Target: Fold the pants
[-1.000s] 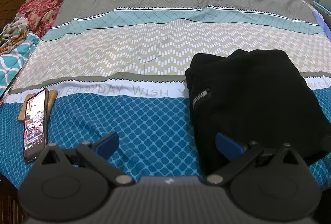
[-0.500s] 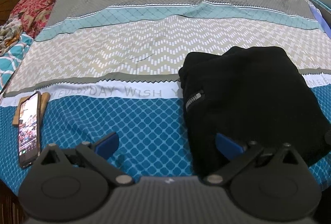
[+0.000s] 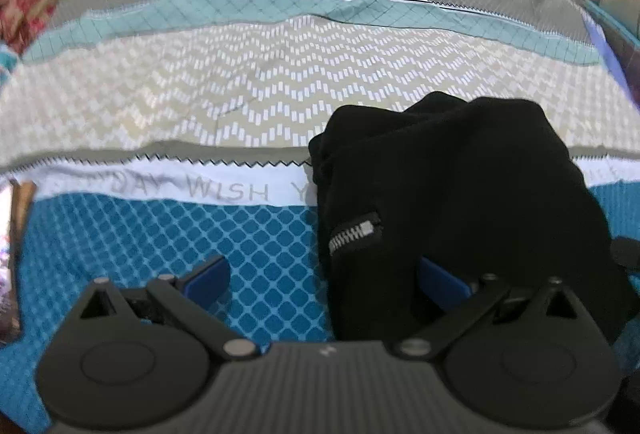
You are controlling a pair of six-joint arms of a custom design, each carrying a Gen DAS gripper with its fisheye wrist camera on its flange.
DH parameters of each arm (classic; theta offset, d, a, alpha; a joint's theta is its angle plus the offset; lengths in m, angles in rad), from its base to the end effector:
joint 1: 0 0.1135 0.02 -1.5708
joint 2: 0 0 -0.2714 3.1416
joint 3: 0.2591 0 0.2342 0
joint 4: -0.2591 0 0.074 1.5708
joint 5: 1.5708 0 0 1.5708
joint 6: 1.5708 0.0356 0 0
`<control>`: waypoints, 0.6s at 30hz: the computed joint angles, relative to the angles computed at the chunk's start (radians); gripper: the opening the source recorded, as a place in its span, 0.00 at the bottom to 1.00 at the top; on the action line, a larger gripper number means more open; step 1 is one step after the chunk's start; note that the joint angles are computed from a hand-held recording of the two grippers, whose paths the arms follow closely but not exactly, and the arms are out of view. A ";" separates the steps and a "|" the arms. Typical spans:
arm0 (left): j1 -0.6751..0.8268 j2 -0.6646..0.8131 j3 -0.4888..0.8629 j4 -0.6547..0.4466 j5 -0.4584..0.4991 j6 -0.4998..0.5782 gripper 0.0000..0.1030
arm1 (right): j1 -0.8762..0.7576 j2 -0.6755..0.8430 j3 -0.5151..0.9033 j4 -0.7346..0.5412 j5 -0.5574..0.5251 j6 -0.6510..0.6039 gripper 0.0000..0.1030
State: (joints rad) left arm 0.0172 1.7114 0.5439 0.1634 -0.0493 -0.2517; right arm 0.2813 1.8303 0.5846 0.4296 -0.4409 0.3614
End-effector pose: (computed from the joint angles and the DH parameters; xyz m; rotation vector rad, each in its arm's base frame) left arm 0.2608 0.0062 0.1051 -0.3632 2.5474 -0.0247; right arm 0.2759 0.0955 0.1031 -0.1186 2.4428 0.8229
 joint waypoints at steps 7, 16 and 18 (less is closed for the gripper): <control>0.158 0.090 0.024 0.033 0.256 -0.006 1.00 | -0.005 0.084 0.117 -0.048 -0.035 -0.061 0.93; 0.354 0.177 0.021 0.071 0.576 0.008 1.00 | -0.060 0.185 0.232 -0.109 -0.205 -0.079 1.00; 0.331 0.192 0.029 0.074 0.580 0.005 1.00 | -0.070 0.218 0.258 -0.112 -0.259 -0.066 1.00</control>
